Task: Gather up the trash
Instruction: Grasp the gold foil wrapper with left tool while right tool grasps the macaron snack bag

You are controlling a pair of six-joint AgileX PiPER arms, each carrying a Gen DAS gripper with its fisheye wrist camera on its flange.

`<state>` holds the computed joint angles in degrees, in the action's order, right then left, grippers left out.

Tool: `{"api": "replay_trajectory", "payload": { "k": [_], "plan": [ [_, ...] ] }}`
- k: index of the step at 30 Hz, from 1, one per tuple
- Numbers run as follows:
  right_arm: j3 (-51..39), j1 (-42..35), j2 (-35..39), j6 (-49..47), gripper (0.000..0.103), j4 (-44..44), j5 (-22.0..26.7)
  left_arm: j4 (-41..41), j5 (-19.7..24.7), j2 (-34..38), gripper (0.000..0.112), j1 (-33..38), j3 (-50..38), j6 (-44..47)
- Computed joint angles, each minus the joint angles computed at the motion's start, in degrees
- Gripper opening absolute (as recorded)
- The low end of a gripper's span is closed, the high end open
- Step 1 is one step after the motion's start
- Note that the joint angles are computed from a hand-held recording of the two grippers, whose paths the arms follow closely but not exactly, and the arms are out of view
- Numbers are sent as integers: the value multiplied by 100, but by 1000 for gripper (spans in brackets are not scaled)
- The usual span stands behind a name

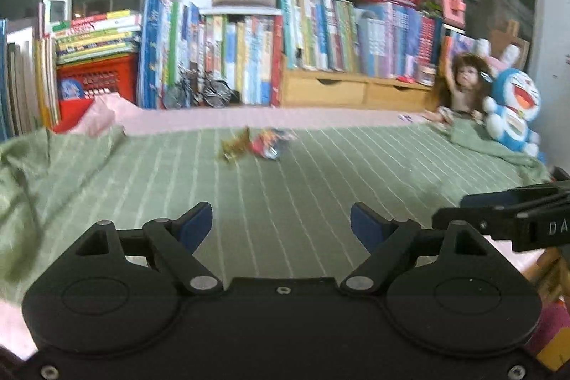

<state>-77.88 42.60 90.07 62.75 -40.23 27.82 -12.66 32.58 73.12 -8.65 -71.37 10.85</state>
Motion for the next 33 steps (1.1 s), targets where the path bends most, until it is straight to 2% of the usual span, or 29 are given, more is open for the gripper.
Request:
{"api": "replay_trajectory", "payload": {
  "k": [4,8,15,19,23,28,32,33],
  "plan": [
    [-923,-244,586,-1007,85,561,337,147,51,700,84,94,-721,-257],
    [-1709,-419,1117,-1571,85,867,599,367,67,1270,84,120,-1315,-477],
    [-2725,-698,1801,-1957,87,1120,792,579,109,2061,87,159,-2127,-671],
    [-3555,-828,2299,-2372,88,1365,1152,740,176,2548,88,196,-2636,-901],
    [-4566,-1018,2911,-2895,88,1818,1614,850,482,3198,88,251,-3474,-1104],
    [-5535,-1253,3549,-3161,88,2195,1780,977,962,4028,88,247,-4626,-1280],
    [-6420,-1339,4084,-3461,91,2323,2017,819,958,4518,88,233,-5207,-1083],
    [-6702,-1348,4240,-3577,92,2341,2123,867,1080,4687,88,219,-5477,-1159]
  ]
}}
